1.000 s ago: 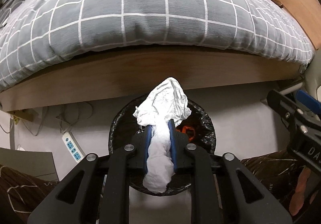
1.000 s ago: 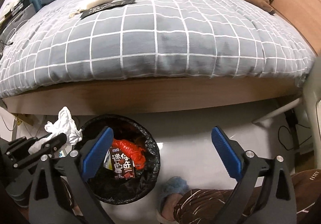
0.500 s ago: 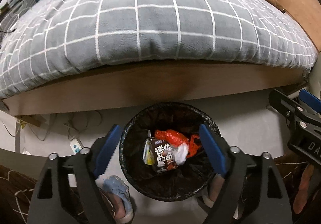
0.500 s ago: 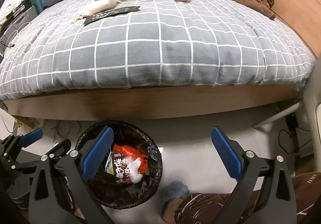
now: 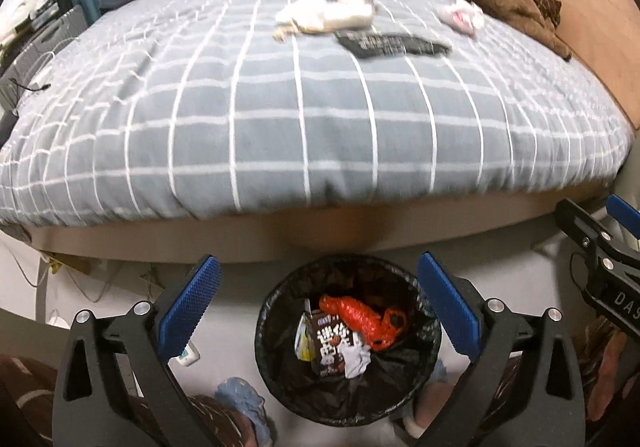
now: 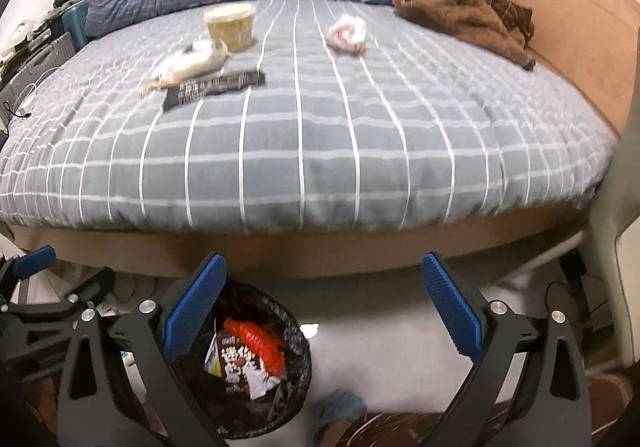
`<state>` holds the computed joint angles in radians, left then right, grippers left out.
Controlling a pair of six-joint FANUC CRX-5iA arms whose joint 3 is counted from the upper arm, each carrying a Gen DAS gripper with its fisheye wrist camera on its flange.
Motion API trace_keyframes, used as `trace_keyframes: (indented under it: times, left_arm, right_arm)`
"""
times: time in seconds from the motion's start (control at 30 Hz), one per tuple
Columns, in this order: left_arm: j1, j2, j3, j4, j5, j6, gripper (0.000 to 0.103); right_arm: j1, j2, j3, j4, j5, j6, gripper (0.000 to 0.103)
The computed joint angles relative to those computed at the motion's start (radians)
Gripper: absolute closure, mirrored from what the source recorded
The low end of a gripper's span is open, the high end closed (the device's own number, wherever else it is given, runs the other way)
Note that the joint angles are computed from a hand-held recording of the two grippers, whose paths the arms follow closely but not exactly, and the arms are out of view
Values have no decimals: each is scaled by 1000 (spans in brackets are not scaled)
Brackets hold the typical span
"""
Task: Collect trash
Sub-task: 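Move both tools back over the bed toward the remaining trash, then grasp the white drawstring bag with the left tool while the right tool grasps the clear plastic bag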
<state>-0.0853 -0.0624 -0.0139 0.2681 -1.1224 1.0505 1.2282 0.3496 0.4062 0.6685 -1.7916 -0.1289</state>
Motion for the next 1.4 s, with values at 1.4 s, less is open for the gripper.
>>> trace_keyframes:
  times: [1.4]
  left_arm:
    - [-192, 708, 957, -44, -165, 158, 7]
  right_arm:
    - [-526, 59, 52, 80, 306, 358, 11]
